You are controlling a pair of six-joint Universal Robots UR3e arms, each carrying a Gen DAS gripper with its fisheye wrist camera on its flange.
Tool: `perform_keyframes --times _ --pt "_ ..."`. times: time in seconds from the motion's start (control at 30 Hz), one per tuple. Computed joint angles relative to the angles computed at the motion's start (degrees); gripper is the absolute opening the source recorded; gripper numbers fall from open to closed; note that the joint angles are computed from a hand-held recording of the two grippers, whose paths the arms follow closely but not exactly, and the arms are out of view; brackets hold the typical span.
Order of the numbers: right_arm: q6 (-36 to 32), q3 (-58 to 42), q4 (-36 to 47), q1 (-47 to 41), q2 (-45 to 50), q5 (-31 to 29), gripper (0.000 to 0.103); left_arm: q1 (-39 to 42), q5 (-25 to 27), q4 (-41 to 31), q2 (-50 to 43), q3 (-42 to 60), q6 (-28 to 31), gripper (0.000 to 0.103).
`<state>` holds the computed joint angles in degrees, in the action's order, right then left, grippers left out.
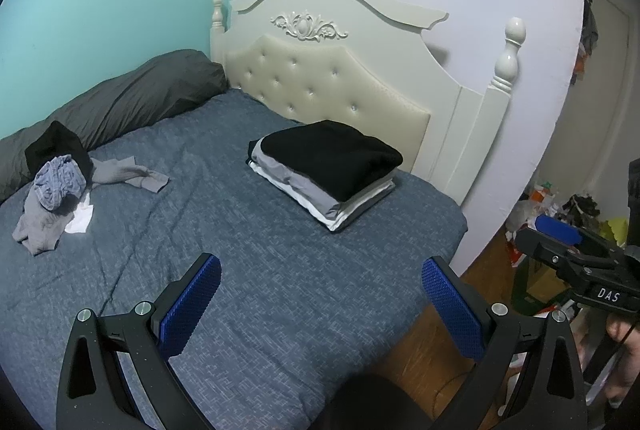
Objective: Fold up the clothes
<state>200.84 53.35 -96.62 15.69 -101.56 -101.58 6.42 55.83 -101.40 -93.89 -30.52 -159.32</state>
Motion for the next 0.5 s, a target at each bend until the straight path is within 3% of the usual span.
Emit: perform_keyframes --times 0.5 --pt "0.3 0.6 -0.2 0.1 -0.2 0.1 0.088 0.2 -0.4 1.3 1.5 -2.6 0.9 0.102"
